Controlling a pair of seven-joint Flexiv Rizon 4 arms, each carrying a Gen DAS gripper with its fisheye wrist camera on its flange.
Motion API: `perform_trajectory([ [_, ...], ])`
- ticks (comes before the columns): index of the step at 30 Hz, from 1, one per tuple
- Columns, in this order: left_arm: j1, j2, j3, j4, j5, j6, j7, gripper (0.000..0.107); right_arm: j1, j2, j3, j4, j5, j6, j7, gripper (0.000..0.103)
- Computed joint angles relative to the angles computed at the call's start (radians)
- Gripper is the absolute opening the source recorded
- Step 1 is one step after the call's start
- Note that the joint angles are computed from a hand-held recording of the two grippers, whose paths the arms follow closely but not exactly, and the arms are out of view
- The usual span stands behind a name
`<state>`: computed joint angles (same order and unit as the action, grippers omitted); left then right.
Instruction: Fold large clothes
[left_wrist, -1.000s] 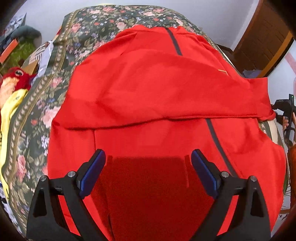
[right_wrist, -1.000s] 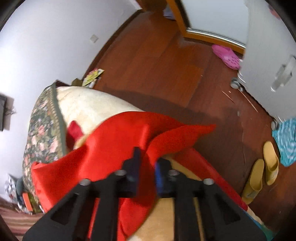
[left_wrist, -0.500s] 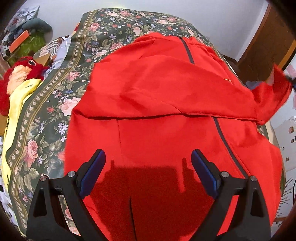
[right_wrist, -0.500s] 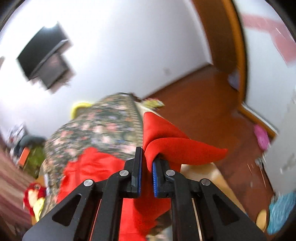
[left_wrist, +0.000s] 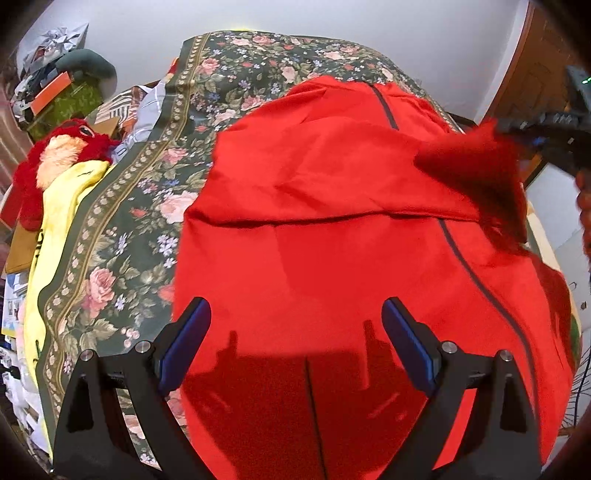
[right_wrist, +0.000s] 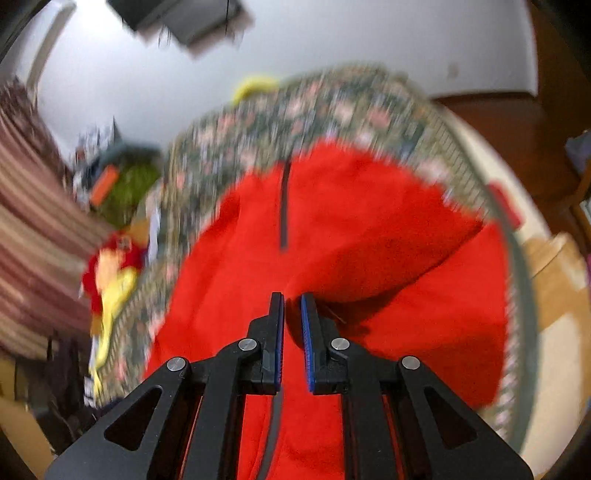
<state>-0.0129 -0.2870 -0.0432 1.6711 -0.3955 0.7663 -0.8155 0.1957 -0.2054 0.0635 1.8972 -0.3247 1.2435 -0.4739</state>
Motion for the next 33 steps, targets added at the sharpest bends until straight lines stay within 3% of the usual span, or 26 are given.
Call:
perform_trajectory([
  [6,0.006,-0.003,0.005,0.002,0.007,-0.011,-0.004,0.094,-0.022,-0.064,0.112,-0.076,0.270,-0.148,-0.222,0.008],
  [12,-0.002,-0.008,-0.008,-0.012,0.000,-0.024,-0.003,0.094,-0.003,0.003,0.101,-0.035,0.308,-0.202,-0.285,0.011],
  [15,-0.015,-0.013,-0.022,-0.032,-0.006,-0.027,0.009,0.094,0.005,0.068,0.073,0.034,0.238,-0.159,-0.249,0.031],
  [17,-0.028,-0.020,-0.033,-0.053,-0.008,-0.029,0.016,0.094,0.013,0.115,0.038,0.103,0.084,-0.126,-0.134,0.051],
  [20,-0.055,-0.030,-0.056,-0.084,-0.017,-0.017,0.037,0.094,-0.012,0.191,0.014,0.188,-0.194,-0.156,0.051,0.056],
  [23,-0.086,-0.047,-0.079,-0.126,-0.025,-0.013,0.058,0.094,-0.065,0.255,0.030,0.250,-0.307,-0.171,0.123,0.066],
  [27,-0.138,-0.091,-0.107,-0.201,-0.013,-0.024,0.066,0.094,-0.119,0.314,0.053,0.312,-0.348,-0.191,0.190,0.067],
  [33,-0.215,-0.191,-0.130,-0.340,0.038,-0.091,0.050,0.094,-0.167,0.398,0.074,0.405,-0.271,-0.202,0.229,0.067],
])
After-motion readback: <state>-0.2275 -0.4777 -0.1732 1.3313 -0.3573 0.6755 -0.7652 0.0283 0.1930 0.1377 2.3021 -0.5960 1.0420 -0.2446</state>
